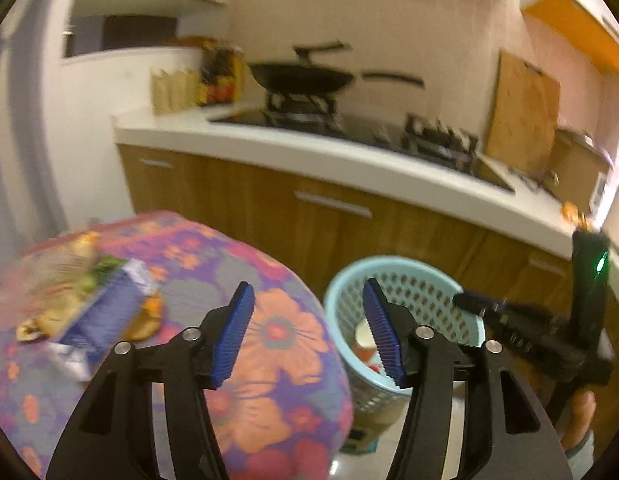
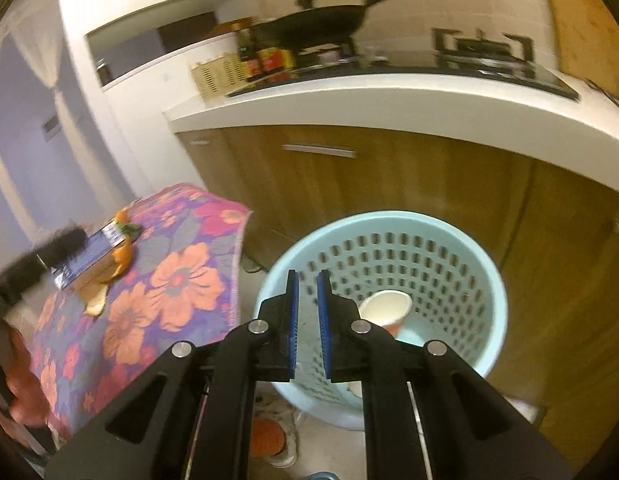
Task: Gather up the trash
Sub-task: 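Grasp the clear plastic wrapper with the left tool while the right tool grasps the blue milk carton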
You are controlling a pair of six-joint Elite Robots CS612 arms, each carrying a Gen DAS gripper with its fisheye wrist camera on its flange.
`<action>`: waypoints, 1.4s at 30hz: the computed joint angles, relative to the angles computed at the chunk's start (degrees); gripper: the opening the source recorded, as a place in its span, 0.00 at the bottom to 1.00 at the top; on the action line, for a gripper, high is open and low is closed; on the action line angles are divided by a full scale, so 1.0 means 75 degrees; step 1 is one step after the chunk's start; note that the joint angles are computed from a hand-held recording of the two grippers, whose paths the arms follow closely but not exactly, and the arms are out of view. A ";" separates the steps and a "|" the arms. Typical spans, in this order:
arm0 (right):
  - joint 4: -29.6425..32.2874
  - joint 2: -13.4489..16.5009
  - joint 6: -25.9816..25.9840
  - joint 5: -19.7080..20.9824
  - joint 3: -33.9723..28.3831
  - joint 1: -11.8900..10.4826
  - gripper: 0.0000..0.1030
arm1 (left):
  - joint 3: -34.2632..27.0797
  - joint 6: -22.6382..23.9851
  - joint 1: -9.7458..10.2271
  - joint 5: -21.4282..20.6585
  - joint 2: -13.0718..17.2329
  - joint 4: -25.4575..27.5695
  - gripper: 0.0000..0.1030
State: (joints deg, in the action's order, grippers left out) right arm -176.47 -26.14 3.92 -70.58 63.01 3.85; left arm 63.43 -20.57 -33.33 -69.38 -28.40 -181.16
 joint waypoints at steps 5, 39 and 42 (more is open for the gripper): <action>0.0156 -0.0009 -0.0726 0.0117 -0.0084 0.0256 0.07 | 0.0976 -0.0143 0.0041 0.0829 -0.0551 -0.1040 0.64; 0.2593 0.0782 -0.0968 0.1645 -0.2518 0.1331 0.64 | 0.1928 0.0874 0.0952 0.0567 -0.0864 -0.0404 0.07; 0.3134 0.1058 -0.0458 0.1863 -0.3066 0.1366 0.66 | 0.2341 0.0514 0.0988 0.0393 -0.0985 -0.1214 0.02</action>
State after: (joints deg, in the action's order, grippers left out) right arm -152.96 -18.21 0.49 -56.61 40.01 14.10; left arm 80.98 -16.72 -25.92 -66.44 -35.79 -190.27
